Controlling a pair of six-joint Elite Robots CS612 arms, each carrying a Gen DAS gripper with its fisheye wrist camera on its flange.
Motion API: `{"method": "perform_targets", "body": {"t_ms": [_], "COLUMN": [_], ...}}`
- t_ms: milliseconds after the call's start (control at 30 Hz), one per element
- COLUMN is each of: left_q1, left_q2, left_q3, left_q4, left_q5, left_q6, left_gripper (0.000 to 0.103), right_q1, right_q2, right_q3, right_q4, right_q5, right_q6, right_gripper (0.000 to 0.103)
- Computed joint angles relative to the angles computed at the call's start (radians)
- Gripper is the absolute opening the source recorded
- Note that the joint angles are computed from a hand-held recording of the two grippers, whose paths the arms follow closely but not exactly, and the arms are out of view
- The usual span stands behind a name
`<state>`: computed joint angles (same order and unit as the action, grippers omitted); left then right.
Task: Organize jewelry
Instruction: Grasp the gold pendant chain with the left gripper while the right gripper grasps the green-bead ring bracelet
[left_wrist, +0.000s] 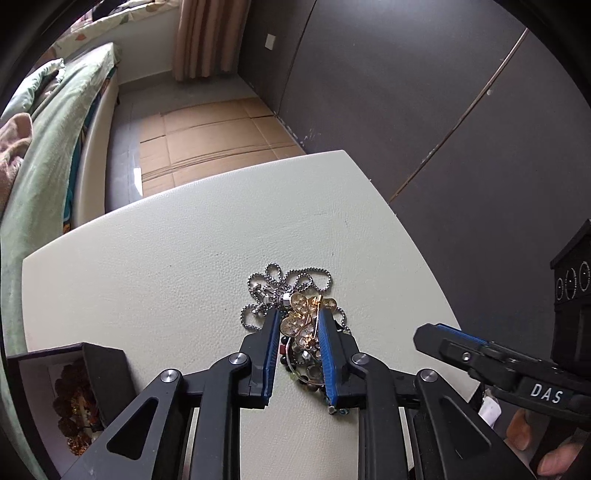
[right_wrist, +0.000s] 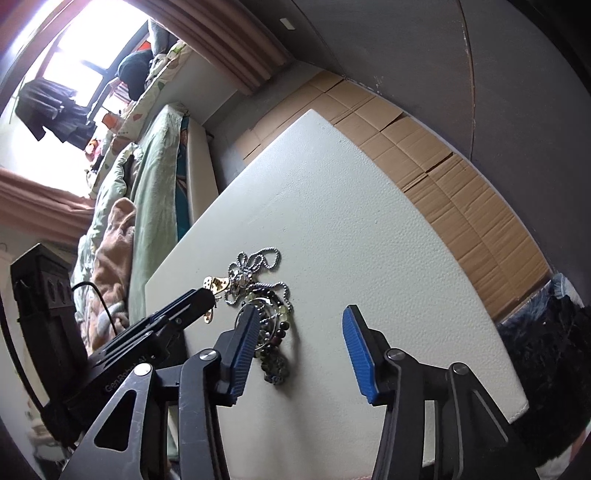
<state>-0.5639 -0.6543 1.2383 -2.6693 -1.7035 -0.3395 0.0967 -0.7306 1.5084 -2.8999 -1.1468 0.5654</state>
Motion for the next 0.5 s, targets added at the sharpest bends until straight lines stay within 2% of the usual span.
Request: {"method": "perform_targets", "body": {"t_ms": [233, 333, 433, 500], "left_q1": [0.014, 0.024, 0.034, 0.039], "left_q2": [-0.023, -0.033, -0.044, -0.049], "left_q3": [0.035, 0.051, 0.068, 0.077], "left_q4": [-0.058, -0.089, -0.124, -0.144], "left_q5": [-0.005, -0.006, -0.008, -0.007], "left_q6": [-0.027, -0.047, -0.066, -0.077], "left_gripper": [0.022, 0.022, 0.022, 0.022], "right_q1": [0.027, 0.038, 0.054, 0.066], "right_q2": [0.019, 0.023, 0.023, 0.022], "right_q3": [-0.042, -0.054, -0.071, -0.084], "right_q4": [0.066, 0.082, 0.114, 0.149], "right_q5": [-0.019, -0.027, -0.059, -0.103], "right_q6": [-0.052, -0.08, -0.144, -0.187], "right_gripper": [0.028, 0.028, 0.029, 0.035]}}
